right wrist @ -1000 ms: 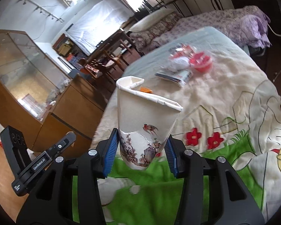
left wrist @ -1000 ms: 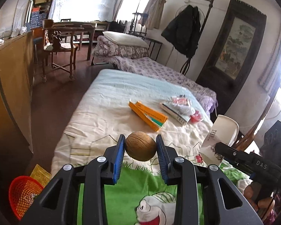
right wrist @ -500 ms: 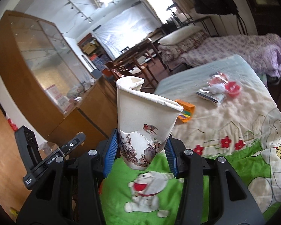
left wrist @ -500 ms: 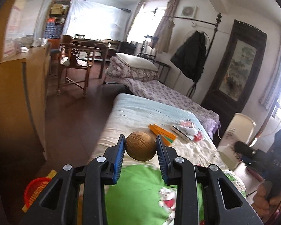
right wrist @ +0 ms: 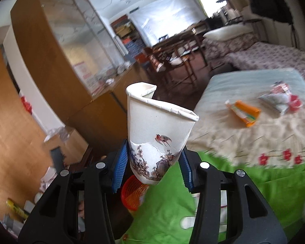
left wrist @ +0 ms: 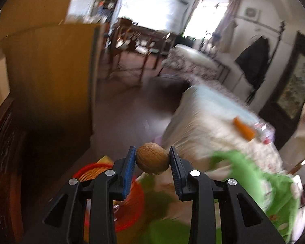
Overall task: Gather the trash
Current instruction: 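Drop the walnut from the left gripper into the wastebasket while the right drops the cup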
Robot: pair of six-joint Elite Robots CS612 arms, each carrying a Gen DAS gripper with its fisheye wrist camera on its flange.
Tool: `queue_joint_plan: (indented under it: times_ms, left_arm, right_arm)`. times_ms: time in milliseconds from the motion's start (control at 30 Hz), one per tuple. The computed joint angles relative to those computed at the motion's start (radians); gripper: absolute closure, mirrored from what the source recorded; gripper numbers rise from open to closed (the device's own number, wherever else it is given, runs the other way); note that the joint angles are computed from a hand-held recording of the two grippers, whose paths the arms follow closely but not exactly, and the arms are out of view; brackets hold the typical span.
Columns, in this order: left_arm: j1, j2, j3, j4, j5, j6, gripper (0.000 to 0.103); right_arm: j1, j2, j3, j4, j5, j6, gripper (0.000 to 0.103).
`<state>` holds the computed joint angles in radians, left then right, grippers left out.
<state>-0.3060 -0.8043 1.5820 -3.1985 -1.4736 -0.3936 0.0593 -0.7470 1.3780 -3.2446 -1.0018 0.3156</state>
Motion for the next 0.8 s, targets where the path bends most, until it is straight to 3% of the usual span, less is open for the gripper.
queue_joint_plan:
  times_ms: [33, 100, 267, 500, 800]
  left_arm:
    - [0.007, 0.007, 0.001, 0.026, -0.002, -0.007, 0.064]
    - [0.023, 0.02, -0.004, 0.059, -0.011, -0.031, 0.04]
    - [0.058, 0.038, 0.009, 0.088, 0.004, -0.136, 0.024]
    - [0.076, 0.032, 0.047, 0.13, 0.156, -0.188, 0.012]
    - [0.102, 0.038, 0.057, 0.188, 0.186, -0.246, 0.011]
  right_arm:
    - [0.007, 0.007, -0.014, 0.029, 0.007, -0.013, 0.056]
    - [0.025, 0.023, -0.047, 0.098, 0.011, -0.052, 0.056]
    - [0.062, 0.063, -0.127, 0.249, 0.021, -0.128, 0.056]
    - [0.114, 0.134, -0.265, 0.495, 0.039, -0.258, 0.055]
    - [0.175, 0.264, -0.518, 0.805, 0.049, -0.392, 0.05]
